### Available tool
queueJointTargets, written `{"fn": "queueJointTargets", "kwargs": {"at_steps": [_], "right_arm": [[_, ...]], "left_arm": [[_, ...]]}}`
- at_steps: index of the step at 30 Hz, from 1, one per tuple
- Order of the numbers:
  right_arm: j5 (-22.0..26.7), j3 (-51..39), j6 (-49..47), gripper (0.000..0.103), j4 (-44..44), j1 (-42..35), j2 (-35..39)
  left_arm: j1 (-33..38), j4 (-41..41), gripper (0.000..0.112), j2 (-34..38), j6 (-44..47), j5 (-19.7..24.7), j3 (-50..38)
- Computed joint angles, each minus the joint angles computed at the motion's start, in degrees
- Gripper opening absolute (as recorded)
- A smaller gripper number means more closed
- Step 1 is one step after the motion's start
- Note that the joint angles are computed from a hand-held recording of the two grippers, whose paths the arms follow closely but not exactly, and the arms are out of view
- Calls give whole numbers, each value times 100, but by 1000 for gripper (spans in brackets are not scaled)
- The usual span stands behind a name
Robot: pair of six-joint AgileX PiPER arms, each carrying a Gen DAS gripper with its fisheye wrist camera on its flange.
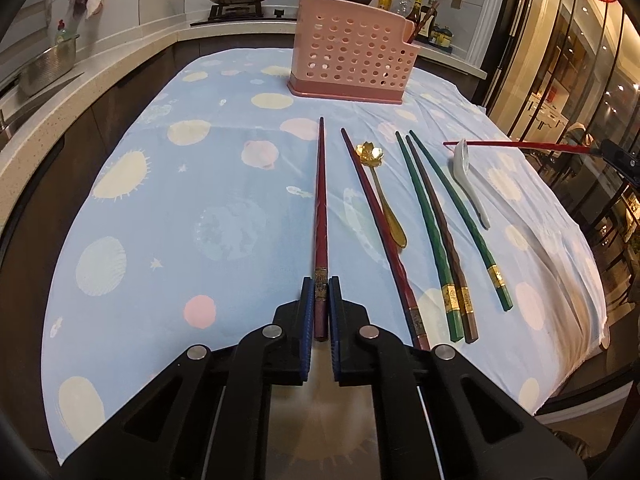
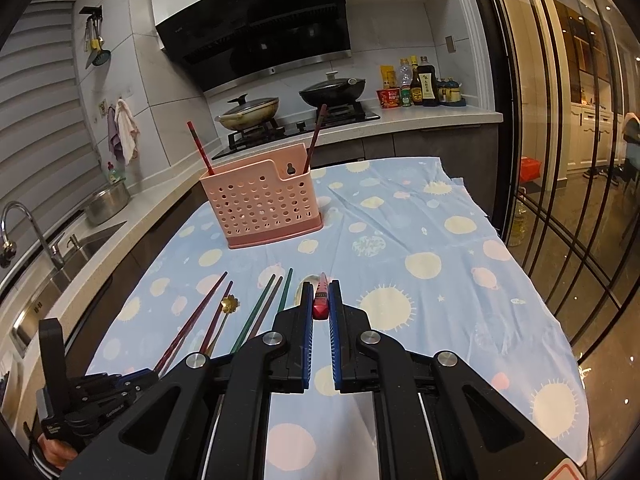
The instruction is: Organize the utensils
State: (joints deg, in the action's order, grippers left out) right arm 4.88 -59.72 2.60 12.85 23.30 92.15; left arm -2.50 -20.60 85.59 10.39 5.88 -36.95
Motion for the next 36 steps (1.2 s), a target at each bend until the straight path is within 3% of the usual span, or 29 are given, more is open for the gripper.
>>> {"fn": "queueJointTargets", "kwargs": {"at_steps": [4,11,15,18,28,36], "right_arm": [[-20,-117,164,7,-264,-19,11],[63,-679,264,7,-625,-28,197],[281,-1175,-640,7,213,-66,430],[440,-1522,-988,7,522,-82,592],[926,-2865,-1216,7,634,-144,1293],[1640,-4661,-1258,7,715,-264,2039]], "left_arm": [[42,709,7,-332,-666,99,-116],[202,999,7,-489,-755,276,-806],[188,1642,7,-329,-1284,342,-1348],[179,1524,7,-179,-1117,392,-1743],[103,1560,7,454,-1014,656,-3132],[24,1897,7,982,-1165,1011,-4425]]}}
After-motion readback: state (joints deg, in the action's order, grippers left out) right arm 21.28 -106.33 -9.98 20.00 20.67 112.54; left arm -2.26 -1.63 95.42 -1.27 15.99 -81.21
